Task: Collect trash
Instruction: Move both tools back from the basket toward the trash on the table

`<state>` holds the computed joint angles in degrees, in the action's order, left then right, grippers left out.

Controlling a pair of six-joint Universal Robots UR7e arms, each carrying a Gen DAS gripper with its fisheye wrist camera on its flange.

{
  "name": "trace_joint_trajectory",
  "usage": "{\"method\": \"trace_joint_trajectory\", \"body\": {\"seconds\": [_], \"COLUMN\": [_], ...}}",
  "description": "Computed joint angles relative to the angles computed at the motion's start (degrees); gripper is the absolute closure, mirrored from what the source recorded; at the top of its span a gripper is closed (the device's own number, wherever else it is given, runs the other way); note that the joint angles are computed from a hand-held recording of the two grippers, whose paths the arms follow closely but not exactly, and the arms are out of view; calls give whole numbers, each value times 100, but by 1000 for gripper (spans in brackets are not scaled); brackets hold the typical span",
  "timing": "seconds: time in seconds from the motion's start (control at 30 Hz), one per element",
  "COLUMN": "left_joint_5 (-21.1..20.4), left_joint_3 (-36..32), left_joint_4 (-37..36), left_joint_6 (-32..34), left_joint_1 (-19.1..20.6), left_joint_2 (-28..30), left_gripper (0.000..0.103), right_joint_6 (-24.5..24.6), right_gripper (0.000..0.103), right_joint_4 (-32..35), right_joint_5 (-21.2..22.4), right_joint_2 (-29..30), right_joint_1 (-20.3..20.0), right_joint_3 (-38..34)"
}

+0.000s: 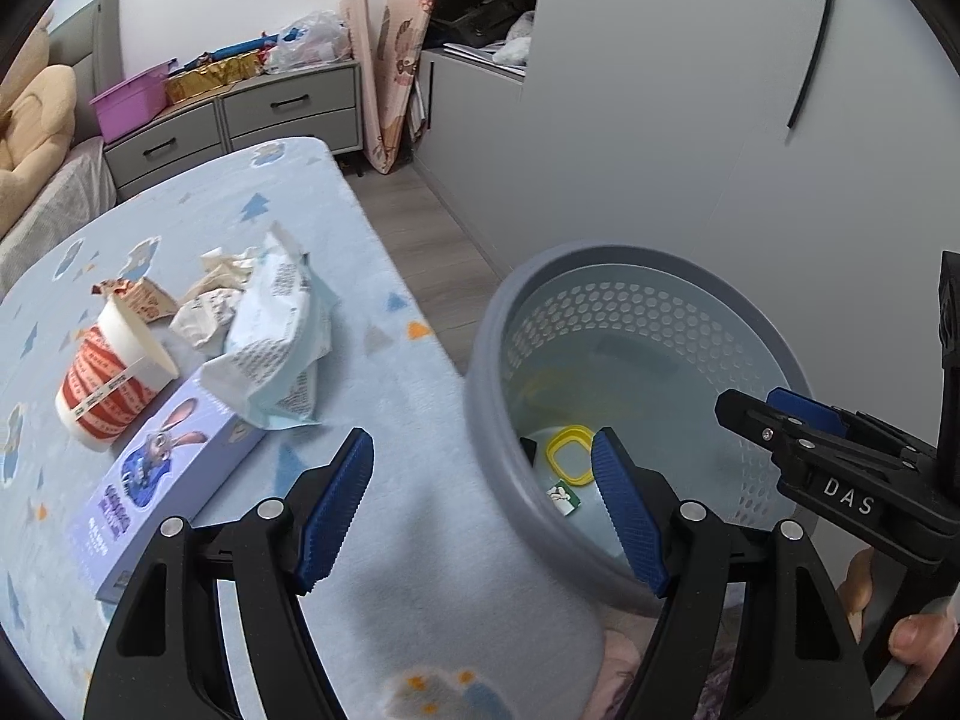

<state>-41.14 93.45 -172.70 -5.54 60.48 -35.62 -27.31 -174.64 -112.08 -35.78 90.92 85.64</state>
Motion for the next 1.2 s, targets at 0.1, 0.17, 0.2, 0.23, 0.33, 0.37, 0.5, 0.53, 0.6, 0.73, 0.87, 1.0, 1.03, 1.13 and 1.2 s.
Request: {"method": "trace_joint_trajectory", "body": {"seconds": [0.1, 0.17, 0.2, 0.23, 0.33, 0.37, 0.5, 0.53, 0.6, 0.73, 0.87, 1.0, 1.03, 1.13, 1.2], "left_joint_5": [130, 232, 276, 319, 484, 557, 787, 840, 975, 1222, 1396, 1515, 1515, 1504, 1535], "left_joint_3": [200, 338, 414, 490, 699, 785, 1094, 1156, 1314, 1566, 1754, 1882, 1895, 1876, 1822], "left_joint_4": [-80, -113, -132, -158, -188, -189, -184, -171, -111, 33, 124, 222, 258, 298, 306], "left_joint_6": [-68, -134, -177, -214, -348, -409, -586, -618, -710, -881, -1011, -1139, -1199, -1320, -1302], "left_joint_1": [11, 23, 31, 40, 65, 78, 114, 132, 171, 258, 383, 558, 610, 753, 823], "left_joint_2": [-152, -269, -336, -402, -608, -696, -1001, -1075, -1254, -1563, -1803, -1969, -2008, -2073, -2079], "left_gripper": [31, 31, 31, 31, 31, 31, 31, 31, 31, 31, 31, 31, 31, 31, 31], "right_joint_6": [-39, -74, -84, -87, -122, -134, -173, -180, -212, -255, -301, -329, -321, -304, -307], "right_gripper": [45, 44, 44, 44, 44, 44, 43, 43, 43, 43, 42, 42, 42, 42, 42], "right_joint_4": [19, 30, 41, 51, 66, 79, 202, 216, 251, 339, 410, 484, 501, 565, 599], "right_joint_5": [22, 36, 52, 67, 127, 145, 254, 275, 339, 441, 484, 492, 505, 505, 491], "right_joint_2": [38, 81, 103, 116, 176, 201, 331, 357, 425, 531, 646, 716, 728, 765, 791], "right_joint_1": [53, 105, 134, 161, 236, 263, 393, 420, 497, 616, 709, 769, 778, 785, 788], "right_joint_3": [-9, -23, -33, -34, -37, -42, -109, -116, -133, -181, -249, -293, -302, -348, -379]}}
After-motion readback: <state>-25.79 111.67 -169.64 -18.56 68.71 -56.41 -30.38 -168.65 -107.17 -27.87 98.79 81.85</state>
